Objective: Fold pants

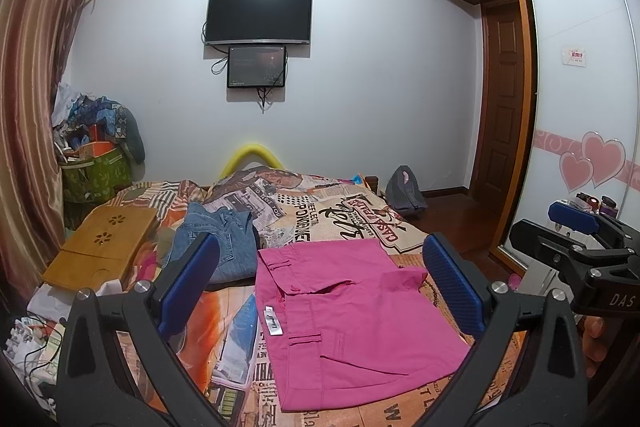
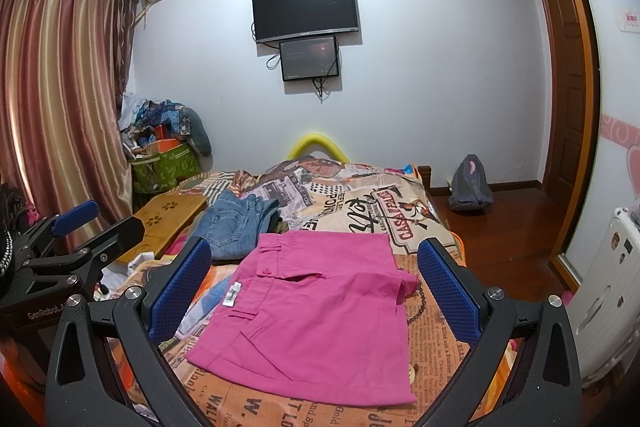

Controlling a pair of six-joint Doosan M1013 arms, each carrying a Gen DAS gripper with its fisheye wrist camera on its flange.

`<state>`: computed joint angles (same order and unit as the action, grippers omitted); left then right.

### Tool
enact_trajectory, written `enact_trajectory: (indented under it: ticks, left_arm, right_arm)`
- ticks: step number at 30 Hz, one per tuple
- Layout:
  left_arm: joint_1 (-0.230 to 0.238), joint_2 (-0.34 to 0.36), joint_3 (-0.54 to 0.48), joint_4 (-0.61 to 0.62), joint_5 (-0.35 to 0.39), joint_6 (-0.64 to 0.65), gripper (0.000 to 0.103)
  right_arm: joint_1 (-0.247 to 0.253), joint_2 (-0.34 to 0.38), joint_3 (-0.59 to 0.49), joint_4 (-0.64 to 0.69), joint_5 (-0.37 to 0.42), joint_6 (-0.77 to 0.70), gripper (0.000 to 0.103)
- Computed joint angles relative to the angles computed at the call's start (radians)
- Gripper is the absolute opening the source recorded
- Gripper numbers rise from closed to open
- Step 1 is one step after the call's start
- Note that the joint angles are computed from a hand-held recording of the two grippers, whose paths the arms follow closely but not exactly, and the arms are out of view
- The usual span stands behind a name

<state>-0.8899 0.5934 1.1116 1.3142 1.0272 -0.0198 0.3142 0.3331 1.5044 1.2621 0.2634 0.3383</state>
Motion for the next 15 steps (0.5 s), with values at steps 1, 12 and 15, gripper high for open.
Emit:
enact_trajectory:
  ticks: [1,12,15]
  left_arm:
    - [0.0,0.0,-0.001,0.0,-0.001,-0.001,0.103]
    - [0.0,-0.001,0.003,0.002,-0.001,-0.013,0.103]
    - [0.001,-0.002,0.004,0.002,-0.001,-0.014,0.103]
  right_arm:
    - [0.0,0.0,0.0,0.004,0.0,-0.005,0.103]
    - [0.001,0.0,0.001,0.007,0.0,-0.013,0.103]
    - [0.001,0.0,0.002,0.008,0.002,-0.013,0.103]
